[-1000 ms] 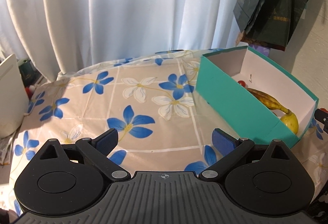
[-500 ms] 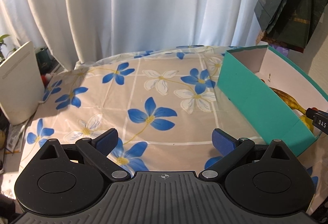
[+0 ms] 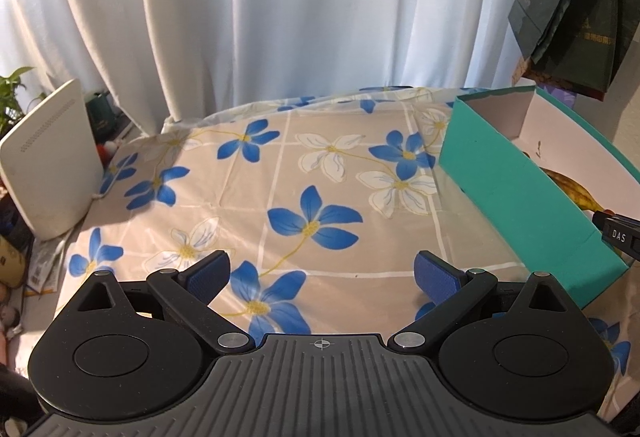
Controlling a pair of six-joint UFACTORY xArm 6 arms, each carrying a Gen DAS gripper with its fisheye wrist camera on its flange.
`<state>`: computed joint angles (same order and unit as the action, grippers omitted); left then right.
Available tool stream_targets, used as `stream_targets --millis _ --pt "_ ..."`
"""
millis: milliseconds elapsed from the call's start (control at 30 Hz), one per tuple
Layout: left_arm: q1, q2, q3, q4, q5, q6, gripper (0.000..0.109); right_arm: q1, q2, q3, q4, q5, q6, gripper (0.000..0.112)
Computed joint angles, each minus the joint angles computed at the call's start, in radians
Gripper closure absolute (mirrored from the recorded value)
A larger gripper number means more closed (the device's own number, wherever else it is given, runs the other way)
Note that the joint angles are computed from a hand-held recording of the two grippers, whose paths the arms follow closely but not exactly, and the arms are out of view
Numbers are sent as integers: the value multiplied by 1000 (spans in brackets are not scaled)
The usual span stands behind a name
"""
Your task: Organize fruits
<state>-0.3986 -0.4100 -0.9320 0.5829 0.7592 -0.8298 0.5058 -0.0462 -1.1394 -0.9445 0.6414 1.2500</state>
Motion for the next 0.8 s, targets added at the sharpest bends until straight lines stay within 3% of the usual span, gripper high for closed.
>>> stream_targets --millis 233,300,367,400,467,633,800 --pt "-15 12 -14 -6 11 13 7 -14 2 0 42 -20 -43 86" --pt "-18 15 -16 -5 11 12 7 -19 1 2 44 -31 -44 77" --pt "-20 19 -20 -8 13 15 7 -13 1 -3 23 -14 -41 58" --pt "-19 23 -23 -17 11 25 7 -11 2 -4 16 -11 -41 56" --pt "-19 33 -32 -44 8 56 7 -8 4 -9 8 11 -23 38" --pt "-36 79 -72 -82 11 118 6 -11 -17 12 -24 -20 -9 14" --pt "-61 110 -101 -70 6 139 6 -2 -34 22 -46 -2 2 9"
